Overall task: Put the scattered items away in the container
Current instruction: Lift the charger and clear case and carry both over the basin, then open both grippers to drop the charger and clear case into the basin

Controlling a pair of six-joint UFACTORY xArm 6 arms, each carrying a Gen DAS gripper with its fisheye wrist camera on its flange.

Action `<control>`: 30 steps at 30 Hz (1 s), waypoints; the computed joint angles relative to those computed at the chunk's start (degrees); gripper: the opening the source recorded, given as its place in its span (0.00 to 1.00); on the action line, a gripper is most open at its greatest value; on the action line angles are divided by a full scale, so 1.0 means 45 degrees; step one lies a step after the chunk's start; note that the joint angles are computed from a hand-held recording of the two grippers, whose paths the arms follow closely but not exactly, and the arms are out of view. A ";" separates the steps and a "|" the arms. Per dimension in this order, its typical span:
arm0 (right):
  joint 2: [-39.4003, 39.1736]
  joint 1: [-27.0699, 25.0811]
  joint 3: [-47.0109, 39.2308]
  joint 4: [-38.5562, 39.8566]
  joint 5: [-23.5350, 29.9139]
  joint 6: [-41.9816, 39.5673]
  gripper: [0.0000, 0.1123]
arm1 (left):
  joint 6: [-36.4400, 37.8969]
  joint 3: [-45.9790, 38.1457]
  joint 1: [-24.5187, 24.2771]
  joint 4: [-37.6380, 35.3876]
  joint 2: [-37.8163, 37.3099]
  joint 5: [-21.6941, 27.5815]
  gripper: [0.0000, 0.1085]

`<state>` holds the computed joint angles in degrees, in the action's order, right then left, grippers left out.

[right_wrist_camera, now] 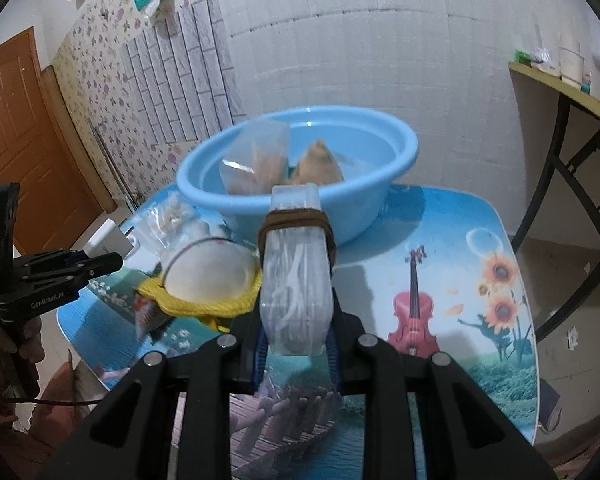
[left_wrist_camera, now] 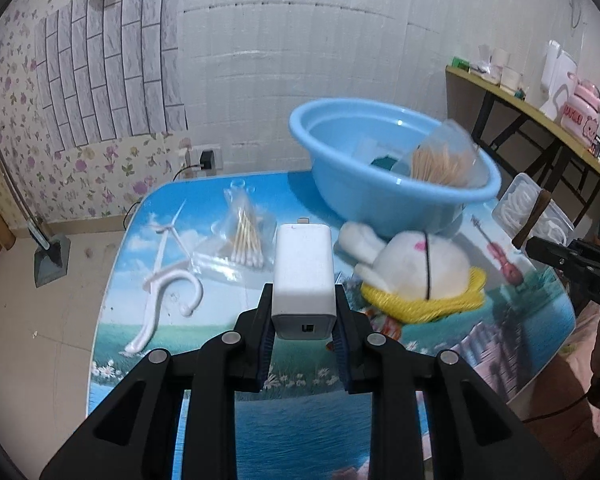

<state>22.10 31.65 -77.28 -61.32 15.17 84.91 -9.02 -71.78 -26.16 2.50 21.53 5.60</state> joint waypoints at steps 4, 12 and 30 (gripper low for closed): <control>-0.0742 -0.0028 0.0238 -0.1857 0.0246 0.1707 0.21 | 0.0202 -0.0289 -0.0115 -0.0006 -0.0143 0.0065 0.22; -0.0542 -0.0395 -0.0422 -0.1907 0.0010 0.1540 0.21 | 0.2234 -0.2180 -0.0656 -0.1855 0.0761 0.0504 0.22; 0.2489 -0.1058 -0.4127 0.1307 -0.0586 -0.2342 0.21 | 0.1513 -1.0437 -0.1140 -0.0573 0.5905 0.4395 0.22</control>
<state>33.30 26.89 -95.85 -55.44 12.53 74.37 -2.21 -118.75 -31.29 -0.08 48.11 25.38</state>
